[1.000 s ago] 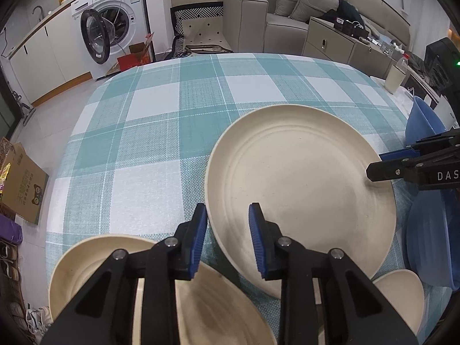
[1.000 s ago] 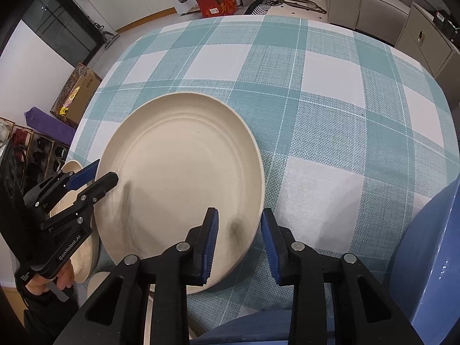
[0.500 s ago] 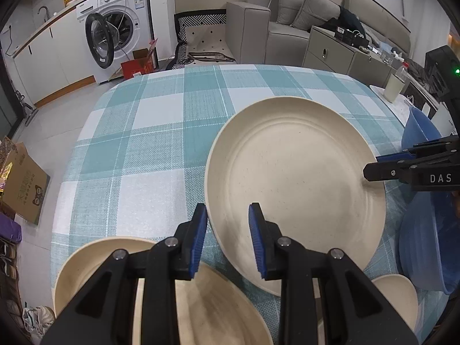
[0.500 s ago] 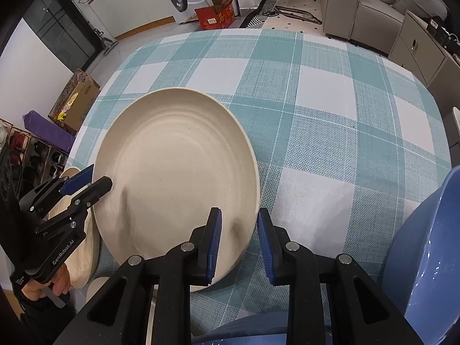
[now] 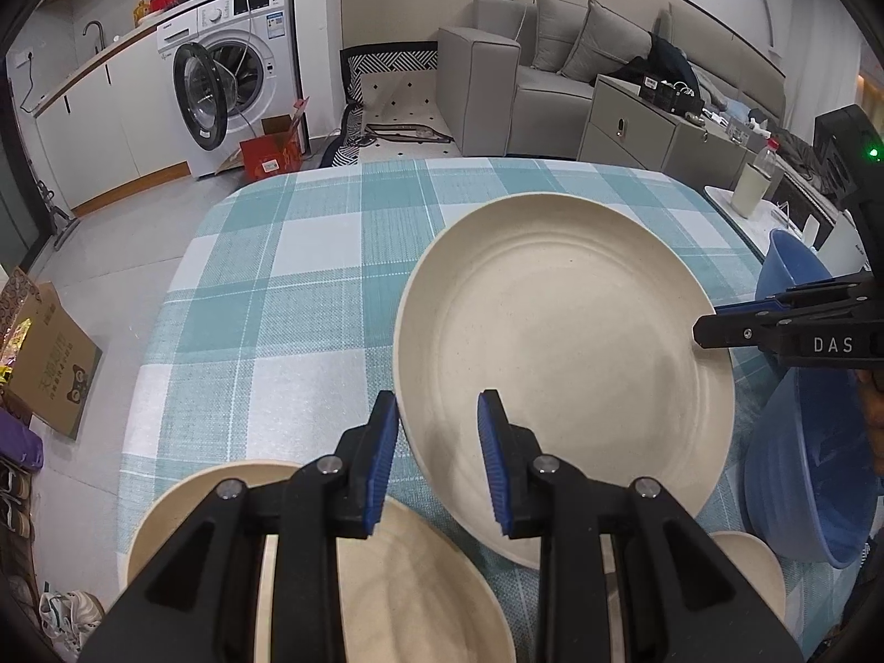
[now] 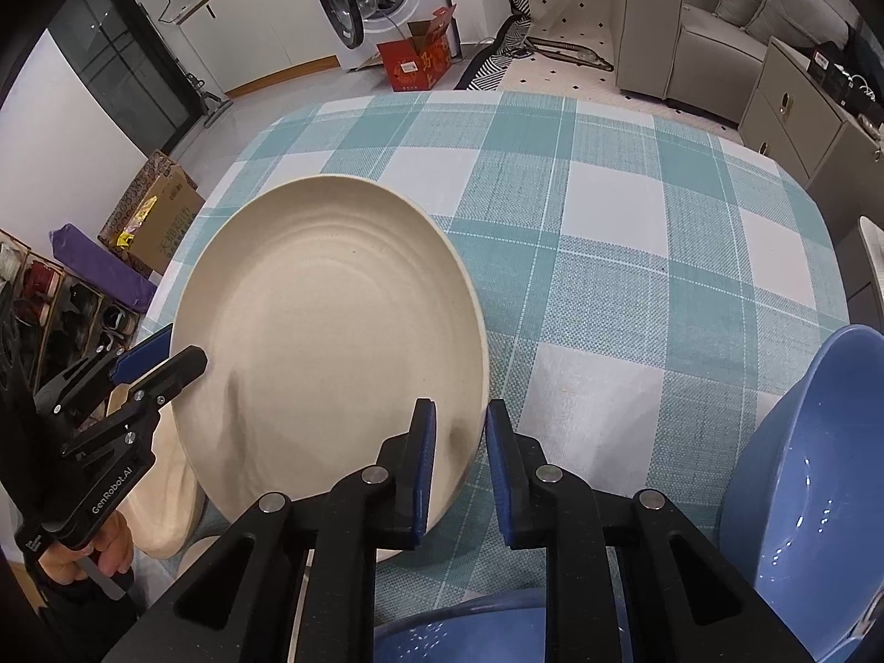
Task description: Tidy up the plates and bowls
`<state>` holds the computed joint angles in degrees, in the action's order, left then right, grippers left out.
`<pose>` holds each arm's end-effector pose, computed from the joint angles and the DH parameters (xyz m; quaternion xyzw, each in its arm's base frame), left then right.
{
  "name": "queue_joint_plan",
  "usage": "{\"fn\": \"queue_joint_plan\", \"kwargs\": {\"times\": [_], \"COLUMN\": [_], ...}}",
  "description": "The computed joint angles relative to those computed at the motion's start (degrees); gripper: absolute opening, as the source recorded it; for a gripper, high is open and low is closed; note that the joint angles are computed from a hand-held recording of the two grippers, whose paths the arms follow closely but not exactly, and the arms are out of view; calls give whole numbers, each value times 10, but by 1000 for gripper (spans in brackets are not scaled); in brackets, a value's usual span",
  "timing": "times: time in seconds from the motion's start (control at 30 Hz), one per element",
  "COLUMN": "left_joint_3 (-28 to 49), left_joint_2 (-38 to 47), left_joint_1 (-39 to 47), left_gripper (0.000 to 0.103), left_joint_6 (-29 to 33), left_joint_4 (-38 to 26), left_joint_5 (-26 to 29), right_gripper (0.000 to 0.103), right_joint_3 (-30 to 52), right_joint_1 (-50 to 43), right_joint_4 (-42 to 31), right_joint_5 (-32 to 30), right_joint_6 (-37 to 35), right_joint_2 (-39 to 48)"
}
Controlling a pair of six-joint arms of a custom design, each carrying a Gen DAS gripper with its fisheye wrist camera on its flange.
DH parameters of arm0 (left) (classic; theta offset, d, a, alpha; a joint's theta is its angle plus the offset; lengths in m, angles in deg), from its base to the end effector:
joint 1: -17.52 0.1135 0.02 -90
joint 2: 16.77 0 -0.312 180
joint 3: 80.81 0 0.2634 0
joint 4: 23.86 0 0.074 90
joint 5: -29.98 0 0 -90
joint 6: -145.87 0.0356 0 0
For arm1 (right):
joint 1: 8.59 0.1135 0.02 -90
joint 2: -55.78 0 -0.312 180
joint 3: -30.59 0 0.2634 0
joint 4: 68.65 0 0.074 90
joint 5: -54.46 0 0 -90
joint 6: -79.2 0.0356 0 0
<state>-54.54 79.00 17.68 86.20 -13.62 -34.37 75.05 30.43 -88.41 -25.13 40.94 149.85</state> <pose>0.1979 -0.0149 0.0860 0.3015 0.8925 -0.1385 0.3056 0.1992 0.1532 0.1221 0.1247 0.9720 0.0642 0.1888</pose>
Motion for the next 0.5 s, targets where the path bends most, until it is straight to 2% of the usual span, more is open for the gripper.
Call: {"fn": "queue_joint_plan", "kwargs": {"times": [0.27,0.5], "left_joint_3": [-7,-15], "left_joint_2": [-69,-149], "left_joint_1": [38,106], "left_gripper": [28,28], "left_joint_6": [24,75], "left_joint_4": [-55,-134], "left_joint_5": [28,72], "right_gripper": [19,19], "right_joint_3": [9,32], "right_joint_1": [39,94], "right_joint_4": [-45,-100], "right_joint_5": [33,69], "right_joint_6": [24,62], "right_joint_2": [-48,-77]}}
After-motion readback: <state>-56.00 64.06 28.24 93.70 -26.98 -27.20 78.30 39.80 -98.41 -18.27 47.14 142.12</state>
